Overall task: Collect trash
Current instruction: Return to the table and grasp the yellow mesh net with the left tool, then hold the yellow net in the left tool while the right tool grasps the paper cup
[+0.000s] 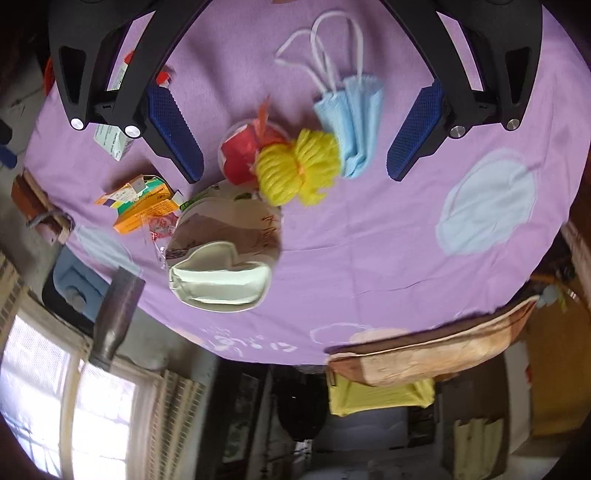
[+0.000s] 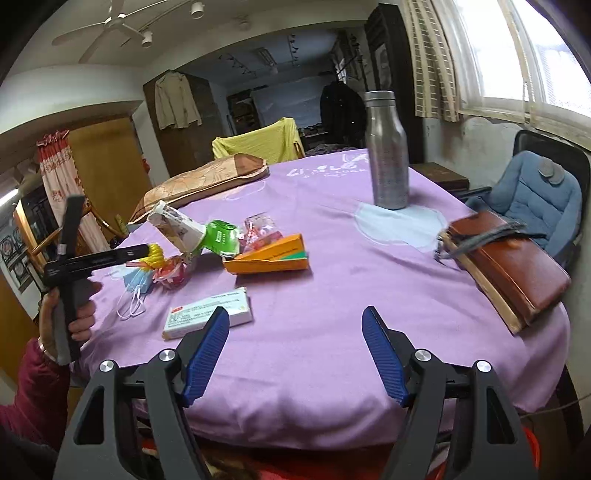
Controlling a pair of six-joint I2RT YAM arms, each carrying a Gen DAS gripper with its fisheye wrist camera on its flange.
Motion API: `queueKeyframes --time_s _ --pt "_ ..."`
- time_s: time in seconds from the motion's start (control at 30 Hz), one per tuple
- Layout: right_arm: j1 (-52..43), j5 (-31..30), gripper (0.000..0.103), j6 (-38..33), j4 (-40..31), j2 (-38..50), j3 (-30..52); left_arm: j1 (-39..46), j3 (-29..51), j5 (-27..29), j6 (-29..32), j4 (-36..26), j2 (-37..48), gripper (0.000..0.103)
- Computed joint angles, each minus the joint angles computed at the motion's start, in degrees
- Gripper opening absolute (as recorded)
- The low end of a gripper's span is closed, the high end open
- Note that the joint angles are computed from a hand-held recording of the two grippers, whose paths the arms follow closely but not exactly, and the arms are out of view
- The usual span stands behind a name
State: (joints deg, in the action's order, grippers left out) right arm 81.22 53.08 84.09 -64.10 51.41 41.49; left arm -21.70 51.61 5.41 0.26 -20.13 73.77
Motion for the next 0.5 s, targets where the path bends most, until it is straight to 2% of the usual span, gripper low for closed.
queueKeyframes --time_s 0.03,0.1,0.17,0.2,0.27,0.37,0.5 --pt "-0.87 -0.27 0.073 -1.67 1.13 0.32 0.23 -0.34 0.58 0.14 0.4 0.38 1.27 0.094" --pt "-2.56 -1.03 0.073 -4.79 3.31 0.35 0.29 0.01 1.96 1.24 1.32 0.96 4.13 0.083" --pt "-4.6 -2.15 0.073 -8.38 6.31 0.34 0.1 0.69 3.08 3.12 2.01 0.59 6.37 0.064" --pt "-5.46 -2.66 0.073 -9.92 7.61 0.41 0.06 1.13 3.2 3.91 2.31 0.63 7.21 0.061" --pt "-7.31 -3.81 0.073 -13.41 10.85 0.64 -0.23 1.68 2.74 4.81 2.67 1.09 7.33 0.048" --pt "-9.78 -5.96 0.073 -18.0 15.38 1.82 -0.2 3.58 1.2 7.26 2.48 2.01 5.53 0.047" --pt "-13.18 -9.75 0.073 -23.58 21.39 4.16 -0.25 8.08 -2.02 10.06 2.46 2.01 -2.34 0.047"
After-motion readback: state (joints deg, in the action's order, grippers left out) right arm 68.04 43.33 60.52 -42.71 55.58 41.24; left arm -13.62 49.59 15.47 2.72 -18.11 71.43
